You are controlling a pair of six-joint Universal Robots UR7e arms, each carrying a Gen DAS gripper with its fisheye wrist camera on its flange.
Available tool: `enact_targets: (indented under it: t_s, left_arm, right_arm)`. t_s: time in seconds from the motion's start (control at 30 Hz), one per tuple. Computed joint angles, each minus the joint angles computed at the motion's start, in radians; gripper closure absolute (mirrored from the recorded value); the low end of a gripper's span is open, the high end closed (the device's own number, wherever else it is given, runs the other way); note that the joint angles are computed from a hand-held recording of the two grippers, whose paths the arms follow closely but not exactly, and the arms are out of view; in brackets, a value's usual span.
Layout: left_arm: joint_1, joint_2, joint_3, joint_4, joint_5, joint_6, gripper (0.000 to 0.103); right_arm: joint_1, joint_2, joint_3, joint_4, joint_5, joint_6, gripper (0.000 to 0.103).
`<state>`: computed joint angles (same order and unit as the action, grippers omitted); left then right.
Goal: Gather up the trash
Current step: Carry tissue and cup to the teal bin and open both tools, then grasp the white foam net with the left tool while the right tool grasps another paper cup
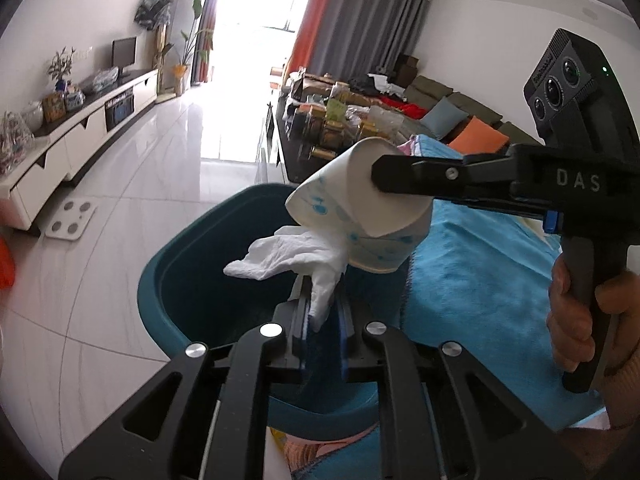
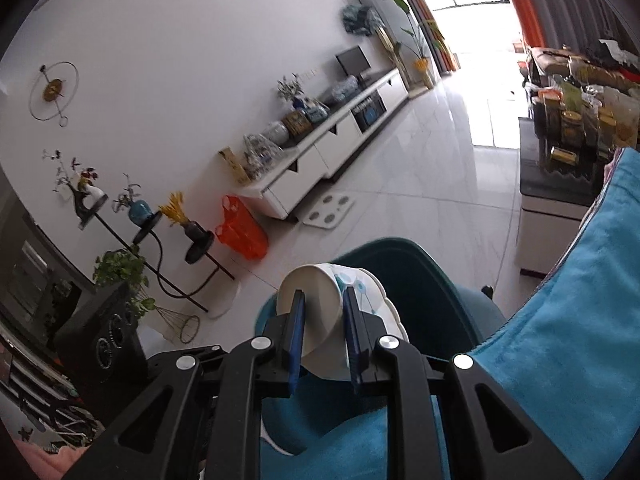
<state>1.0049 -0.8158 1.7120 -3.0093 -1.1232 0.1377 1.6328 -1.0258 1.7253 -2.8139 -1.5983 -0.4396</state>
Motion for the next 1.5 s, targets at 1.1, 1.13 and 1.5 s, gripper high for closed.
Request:
enact_targets:
  t_s: [1.1, 1.13, 1.5]
  left_arm:
    - [-0.222, 0.078, 0.092, -0.114, -0.304, 0.125, 0.03]
    - [-0.231, 0.097, 0.078, -0.094, -0.316, 0.12, 0.03]
    - [-0.263, 0.212, -0.033, 0.095, -0.377, 0.057, 0.03]
  right_arm:
    - [-0.117, -0.615, 0.538, -0.427, -0.06, -0.136, 0.048]
    - [-0.129, -0.638, 0.553, -0.433, -0.064, -0.133, 0.048]
    - [-0.358, -0.907, 0.656, -0.439, -0.019, -0.073, 0.048]
